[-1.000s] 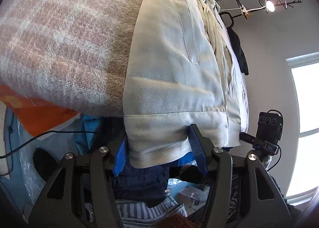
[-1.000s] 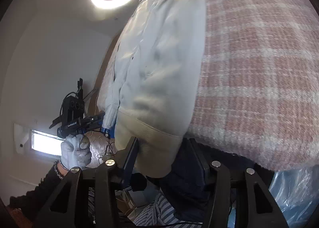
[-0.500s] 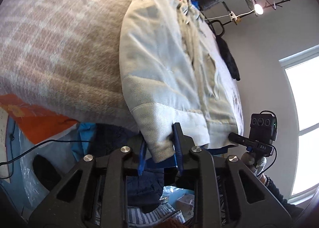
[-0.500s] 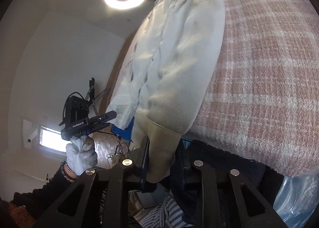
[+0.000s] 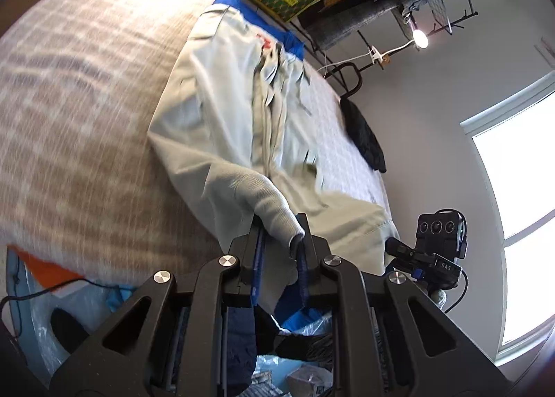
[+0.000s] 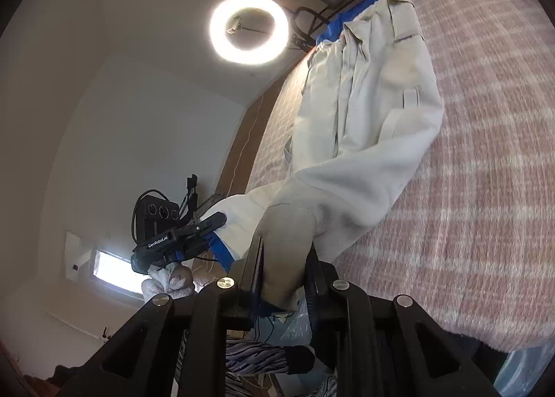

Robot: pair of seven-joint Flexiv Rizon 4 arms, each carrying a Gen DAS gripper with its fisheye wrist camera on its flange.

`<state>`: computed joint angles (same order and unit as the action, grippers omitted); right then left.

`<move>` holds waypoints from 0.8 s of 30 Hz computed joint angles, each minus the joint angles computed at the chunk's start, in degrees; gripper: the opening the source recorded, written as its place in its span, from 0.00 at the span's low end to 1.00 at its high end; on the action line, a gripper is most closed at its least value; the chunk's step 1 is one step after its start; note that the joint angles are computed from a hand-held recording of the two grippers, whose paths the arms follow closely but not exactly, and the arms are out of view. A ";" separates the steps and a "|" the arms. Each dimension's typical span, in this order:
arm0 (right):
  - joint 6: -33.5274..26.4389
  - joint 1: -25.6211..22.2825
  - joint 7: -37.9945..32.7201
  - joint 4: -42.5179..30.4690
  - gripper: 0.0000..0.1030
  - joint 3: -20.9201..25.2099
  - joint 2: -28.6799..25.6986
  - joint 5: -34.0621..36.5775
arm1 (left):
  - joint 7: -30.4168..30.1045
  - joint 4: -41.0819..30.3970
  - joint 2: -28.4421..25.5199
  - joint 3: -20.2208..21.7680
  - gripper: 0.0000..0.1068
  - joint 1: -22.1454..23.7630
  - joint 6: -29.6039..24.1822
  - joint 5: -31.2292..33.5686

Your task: Fold large clothes

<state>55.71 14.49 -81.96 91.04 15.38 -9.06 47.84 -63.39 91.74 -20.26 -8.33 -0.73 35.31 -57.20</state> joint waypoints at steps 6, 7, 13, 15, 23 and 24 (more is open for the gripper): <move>0.88 0.08 6.19 -4.58 0.19 -1.59 -3.55 -6.38 | -3.33 -10.20 -6.63 -1.83 0.12 -0.38 2.30 2.61; 1.25 0.15 7.52 -5.02 0.19 -1.60 -4.15 -7.36 | -3.57 -12.22 -7.98 -1.87 0.12 -0.91 3.95 4.38; 2.22 0.46 16.45 -9.08 0.17 -2.83 -9.47 -16.72 | -10.31 -23.94 -16.70 -3.15 0.11 -2.08 5.64 12.23; 2.60 0.74 19.84 -9.62 0.17 -3.49 -10.85 -20.67 | -12.37 -27.61 -19.28 -3.49 0.10 -2.34 5.51 14.60; 0.51 -2.43 26.20 -16.03 0.14 -2.12 -18.48 -25.43 | -21.78 -45.18 -31.12 -1.18 0.07 -4.68 4.33 26.30; -0.41 -2.87 25.94 -17.35 0.15 -1.78 -19.67 -25.62 | -22.76 -47.38 -32.41 -0.55 0.07 -4.93 3.98 27.80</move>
